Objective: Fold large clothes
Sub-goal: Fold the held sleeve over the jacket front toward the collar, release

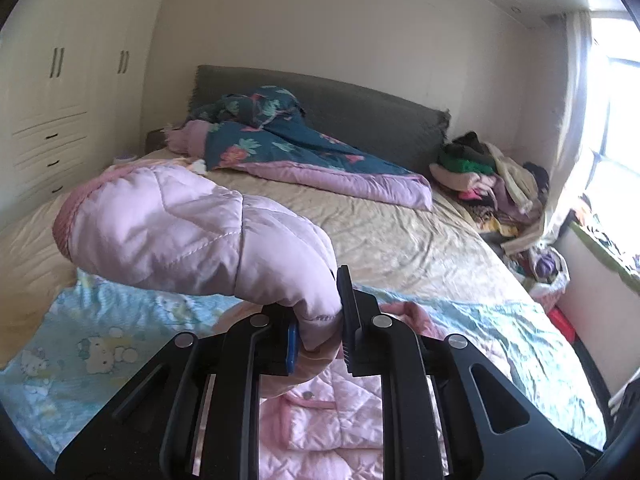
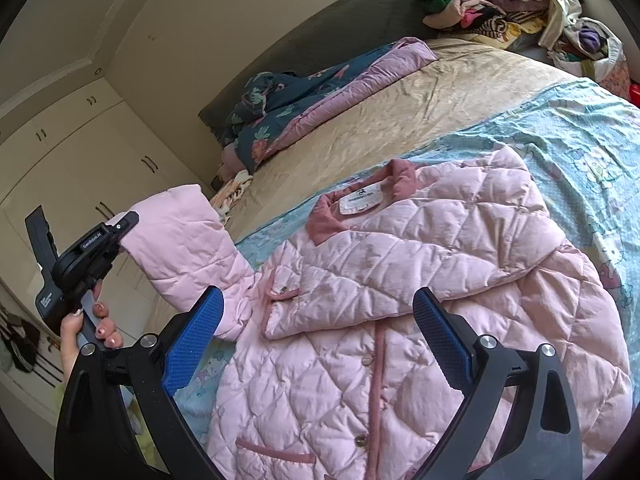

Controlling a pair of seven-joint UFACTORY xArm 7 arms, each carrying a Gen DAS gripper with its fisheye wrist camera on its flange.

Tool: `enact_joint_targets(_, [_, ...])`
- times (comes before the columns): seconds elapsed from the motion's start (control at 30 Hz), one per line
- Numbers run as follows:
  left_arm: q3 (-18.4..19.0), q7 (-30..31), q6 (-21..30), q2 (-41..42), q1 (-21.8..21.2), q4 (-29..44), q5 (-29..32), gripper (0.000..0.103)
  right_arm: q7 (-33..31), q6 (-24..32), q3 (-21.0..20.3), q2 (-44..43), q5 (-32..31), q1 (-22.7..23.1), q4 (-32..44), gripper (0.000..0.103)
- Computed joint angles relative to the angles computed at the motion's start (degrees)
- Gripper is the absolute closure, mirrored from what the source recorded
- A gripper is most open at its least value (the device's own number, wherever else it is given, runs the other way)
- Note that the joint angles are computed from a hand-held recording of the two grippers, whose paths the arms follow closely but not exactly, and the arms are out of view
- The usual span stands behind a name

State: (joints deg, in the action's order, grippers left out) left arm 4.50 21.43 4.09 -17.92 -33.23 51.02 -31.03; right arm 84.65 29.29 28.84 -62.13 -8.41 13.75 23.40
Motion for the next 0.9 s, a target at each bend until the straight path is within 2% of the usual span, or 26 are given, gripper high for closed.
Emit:
enact_joint_targets(0.13, [0.38,2.68,-0.01,1.3,-3.2,0.09,-1.23,0.094,0.74,-0.14,-0.41,-1.39,0.4,0.46,-1.66,0.008])
enact_joint_targets(0.33, [-1.36,7.7,0.28,4.03,-6.25,-0.61,-3.23,0.094,1.52,0.72,-1.42,-3.85,1.06,1.44,-4.37,0.008])
enact_joint_targets(0.63, [-9.76,8.1,1.56,10.24,-1.84,-0.88,-2.41,0.094,2.32,4.62,-3.04,-10.31,1.94,3.34,-8.83,0.008])
enact_joint_targets(0.8, [-13.13,7.15,0.88,12.44,-0.32,-1.76,-0.16,0.094,2.72,8.15,-3.52,-14.51,2.17,4.05,-10.66,0.008])
enact_joint_targets(0.9, [-14.95,4.29,0.67,13.41,0.98,-2.42,3.65,0.094,3.18,9.78,-3.89,-17.32,2.49,4.65,-11.99,0.008])
